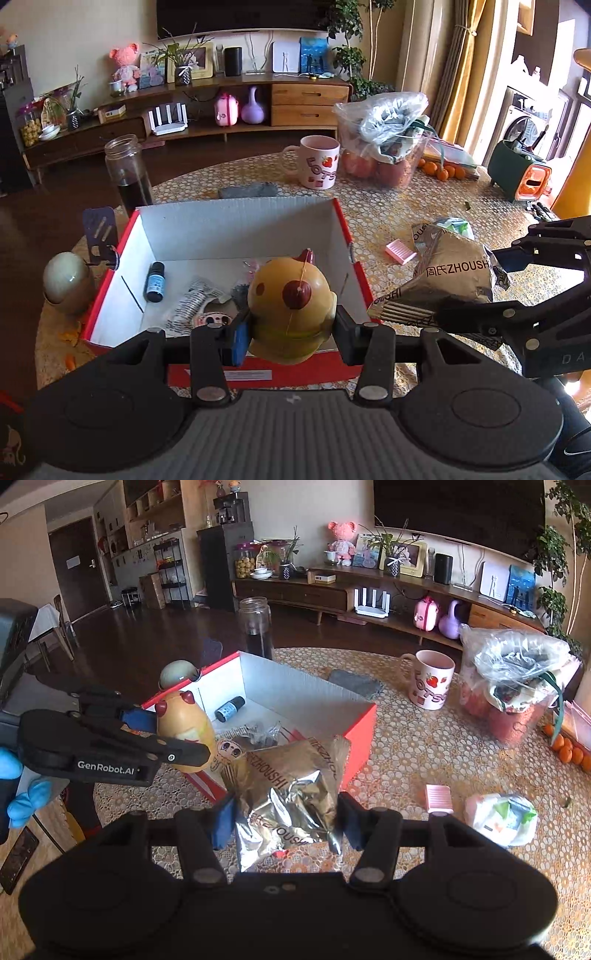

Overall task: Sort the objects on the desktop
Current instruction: 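Carry the chick toy and silver packet over the shoebox with both grippers, then lower into the box and open both grippers to drop chick and packet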

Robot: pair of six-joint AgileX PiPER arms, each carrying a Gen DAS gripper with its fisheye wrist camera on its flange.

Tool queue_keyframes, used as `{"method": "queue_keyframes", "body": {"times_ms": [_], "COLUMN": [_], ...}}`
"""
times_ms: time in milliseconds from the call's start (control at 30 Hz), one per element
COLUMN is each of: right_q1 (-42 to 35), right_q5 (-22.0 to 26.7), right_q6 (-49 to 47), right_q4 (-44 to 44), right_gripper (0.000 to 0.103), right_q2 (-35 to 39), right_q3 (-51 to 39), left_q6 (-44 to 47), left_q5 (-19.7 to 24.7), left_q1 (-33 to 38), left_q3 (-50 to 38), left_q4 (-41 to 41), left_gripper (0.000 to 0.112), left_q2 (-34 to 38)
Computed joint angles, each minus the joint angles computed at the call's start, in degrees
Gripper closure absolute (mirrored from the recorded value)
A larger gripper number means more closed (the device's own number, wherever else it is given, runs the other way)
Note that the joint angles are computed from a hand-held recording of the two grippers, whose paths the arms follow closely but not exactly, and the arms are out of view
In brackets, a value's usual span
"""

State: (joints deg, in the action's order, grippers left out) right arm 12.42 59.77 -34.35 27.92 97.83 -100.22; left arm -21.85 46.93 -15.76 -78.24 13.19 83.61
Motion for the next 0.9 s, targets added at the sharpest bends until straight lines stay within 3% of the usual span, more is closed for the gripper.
{"method": "queue_keyframes", "body": {"times_ms": [333, 900], "right_q1": [6.6, 12.8], "right_q5": [0.3, 5.6], "right_q6": [7.9, 14.8], "right_q4": [-7.3, -15.2], "right_gripper": [0.046, 0.046], "right_q2": [11.3, 26.8], "right_q3": [-13.4, -31.8], "left_q6": [6.9, 9.3], "left_q5": [1.4, 3.1], "left_q1": [8.4, 12.9], "left_q3": [-5.6, -19.3], "left_q4": [-3.2, -0.6], "left_gripper": [0.068, 0.068], "left_q2": [5.6, 21.8]}}
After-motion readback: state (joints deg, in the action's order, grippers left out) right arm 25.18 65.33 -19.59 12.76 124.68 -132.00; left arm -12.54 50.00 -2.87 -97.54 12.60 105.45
